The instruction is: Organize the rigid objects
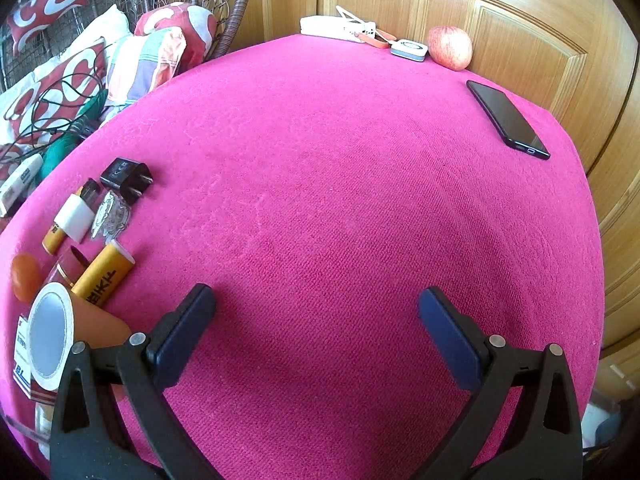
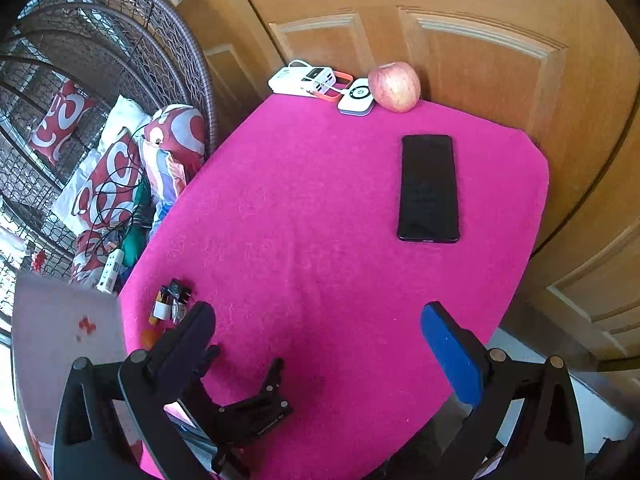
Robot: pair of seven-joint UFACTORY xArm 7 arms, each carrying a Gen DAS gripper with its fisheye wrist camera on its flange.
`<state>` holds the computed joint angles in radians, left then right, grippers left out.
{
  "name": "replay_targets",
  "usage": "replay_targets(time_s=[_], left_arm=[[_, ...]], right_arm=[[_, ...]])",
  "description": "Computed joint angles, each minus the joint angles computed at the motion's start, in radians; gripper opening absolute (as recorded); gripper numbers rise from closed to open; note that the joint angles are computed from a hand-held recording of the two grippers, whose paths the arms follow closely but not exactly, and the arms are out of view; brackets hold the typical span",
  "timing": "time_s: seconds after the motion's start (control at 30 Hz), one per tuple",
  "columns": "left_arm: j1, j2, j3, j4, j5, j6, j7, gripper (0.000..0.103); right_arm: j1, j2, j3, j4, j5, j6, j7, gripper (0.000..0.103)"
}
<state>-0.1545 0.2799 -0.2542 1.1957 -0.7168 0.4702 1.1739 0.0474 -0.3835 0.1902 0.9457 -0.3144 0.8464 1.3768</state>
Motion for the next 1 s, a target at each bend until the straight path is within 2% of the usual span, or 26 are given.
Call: replay_targets(time_s=[0.47,0.8,1.0], left_arm=[[0.002,0.002,0.000,0.003,0.001,0.002,0.002,0.103],[0.003,0.002,-0.001,0.001,-0.001,0.000,0.004,0.103],[0.003,0.002,-0.001,0.001,0.000,0.000,0.004,0.103]], right_arm=[[0.034,0.069,-0.022,0.047,0.041,-0.039,-0.073,0.103],[0.030,0.056,-0.033,0.027,0.057,-0.055,-0.097,0.103],[0.028,0.054,-0.056,0.007,0.107,-0.081,-0.143,0.103]])
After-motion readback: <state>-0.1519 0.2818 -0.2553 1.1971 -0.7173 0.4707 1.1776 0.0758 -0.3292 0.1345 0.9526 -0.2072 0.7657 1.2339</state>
